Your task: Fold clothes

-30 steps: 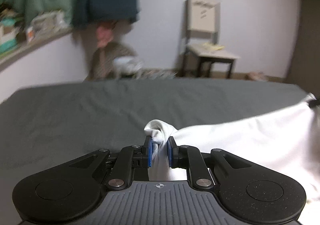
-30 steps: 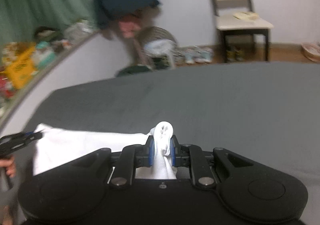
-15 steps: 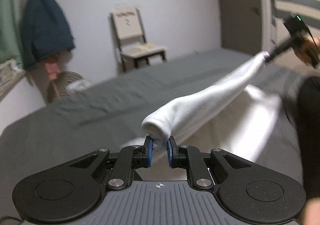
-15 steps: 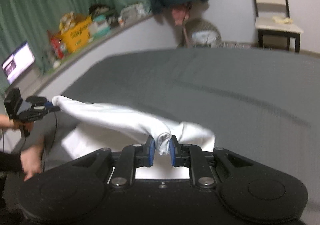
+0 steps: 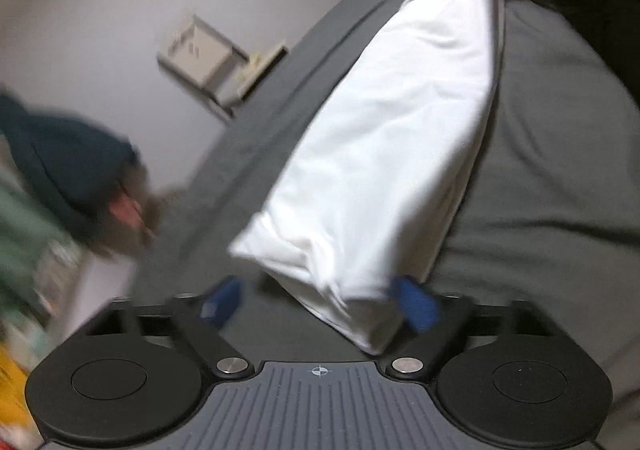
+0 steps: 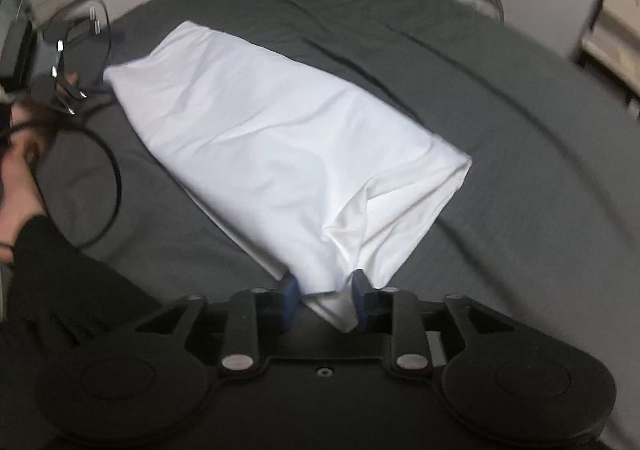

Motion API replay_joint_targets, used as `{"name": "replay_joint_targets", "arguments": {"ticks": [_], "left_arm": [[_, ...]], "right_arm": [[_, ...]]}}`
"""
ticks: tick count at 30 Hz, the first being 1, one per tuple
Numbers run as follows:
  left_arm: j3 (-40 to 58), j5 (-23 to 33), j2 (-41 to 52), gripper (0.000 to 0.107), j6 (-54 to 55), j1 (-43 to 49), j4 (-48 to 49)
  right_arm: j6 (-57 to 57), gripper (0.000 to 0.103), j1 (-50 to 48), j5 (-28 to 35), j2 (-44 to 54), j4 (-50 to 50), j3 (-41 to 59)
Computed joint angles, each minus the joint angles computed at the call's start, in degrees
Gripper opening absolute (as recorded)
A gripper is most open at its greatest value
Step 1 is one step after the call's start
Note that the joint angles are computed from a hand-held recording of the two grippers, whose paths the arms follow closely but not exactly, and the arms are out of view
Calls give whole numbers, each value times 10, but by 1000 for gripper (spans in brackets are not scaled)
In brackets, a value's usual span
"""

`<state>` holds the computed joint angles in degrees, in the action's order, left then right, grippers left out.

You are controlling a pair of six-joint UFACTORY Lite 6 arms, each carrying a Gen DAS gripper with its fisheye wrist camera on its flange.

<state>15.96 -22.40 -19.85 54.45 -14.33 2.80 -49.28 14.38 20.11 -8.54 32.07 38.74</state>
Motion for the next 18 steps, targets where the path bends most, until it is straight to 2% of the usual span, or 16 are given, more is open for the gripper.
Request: {"name": "replay_joint_targets", "arguments": {"ticks": [2,5,8,9,10,11,12,13,14,16,18], "left_arm": [[-36,-47,-24,92,111,-26,-33],[-49,-116,3,92,226,-60,-30],[-28,-126,39,91,283,-104,-80],[-11,-110,53,84,294,-107,-89],[7,-93,67,56,306,-110,-100],[23,-75,78,39,315,-111,-103],[31,-55,80,32,317,-103,-82],[38,-30,81,21,302,-91,-51],[44,-5,79,17,301,-85,-43],[60,56,82,17,283,-75,-28],[58,66,89,16,256,-69,-21]], "right_arm": [[56,44,20,-24,-20,-82,-14],[59,45,25,-7,7,-114,18],[47,43,39,-11,38,-136,41],[50,39,49,-17,45,-151,44],[51,36,58,-22,51,-166,48],[43,29,64,-21,53,-173,49],[36,20,71,-20,56,-180,51],[26,16,74,-16,60,-180,56],[7,15,64,1,71,-160,66],[-21,13,44,36,93,-130,88],[-54,13,15,67,116,-81,105]]}}
